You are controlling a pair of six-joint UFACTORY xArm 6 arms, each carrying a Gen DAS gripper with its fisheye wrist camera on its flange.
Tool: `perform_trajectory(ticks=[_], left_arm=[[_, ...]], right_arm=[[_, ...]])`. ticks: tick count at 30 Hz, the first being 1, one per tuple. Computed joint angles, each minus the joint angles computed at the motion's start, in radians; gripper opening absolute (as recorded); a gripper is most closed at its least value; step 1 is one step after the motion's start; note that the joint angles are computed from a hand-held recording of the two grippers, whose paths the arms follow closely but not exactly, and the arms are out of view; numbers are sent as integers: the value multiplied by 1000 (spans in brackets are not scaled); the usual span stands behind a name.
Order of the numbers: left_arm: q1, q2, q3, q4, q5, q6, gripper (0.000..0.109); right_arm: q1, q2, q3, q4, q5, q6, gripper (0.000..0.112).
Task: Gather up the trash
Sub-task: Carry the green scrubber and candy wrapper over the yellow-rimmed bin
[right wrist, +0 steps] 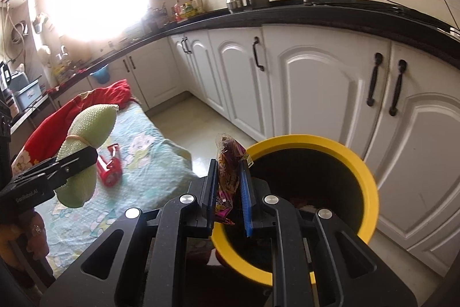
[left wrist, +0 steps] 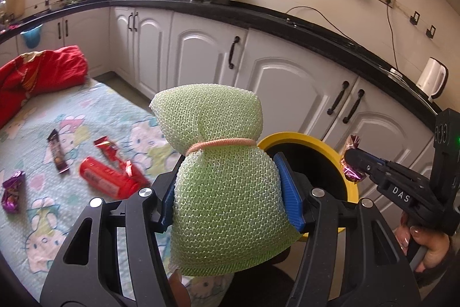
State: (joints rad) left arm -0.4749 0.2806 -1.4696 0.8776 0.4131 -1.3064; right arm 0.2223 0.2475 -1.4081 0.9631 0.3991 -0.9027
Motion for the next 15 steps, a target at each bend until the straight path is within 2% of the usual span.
perform_trajectory(ticks=[9,15], left_arm=[[-23,128,-154,-121,-17,161,52],[-41,231,-273,-269,-19,320,52]], right_arm=[[-37,19,5,-10,-20,30,15],[-60,54,-11,-42,-21,70,15]])
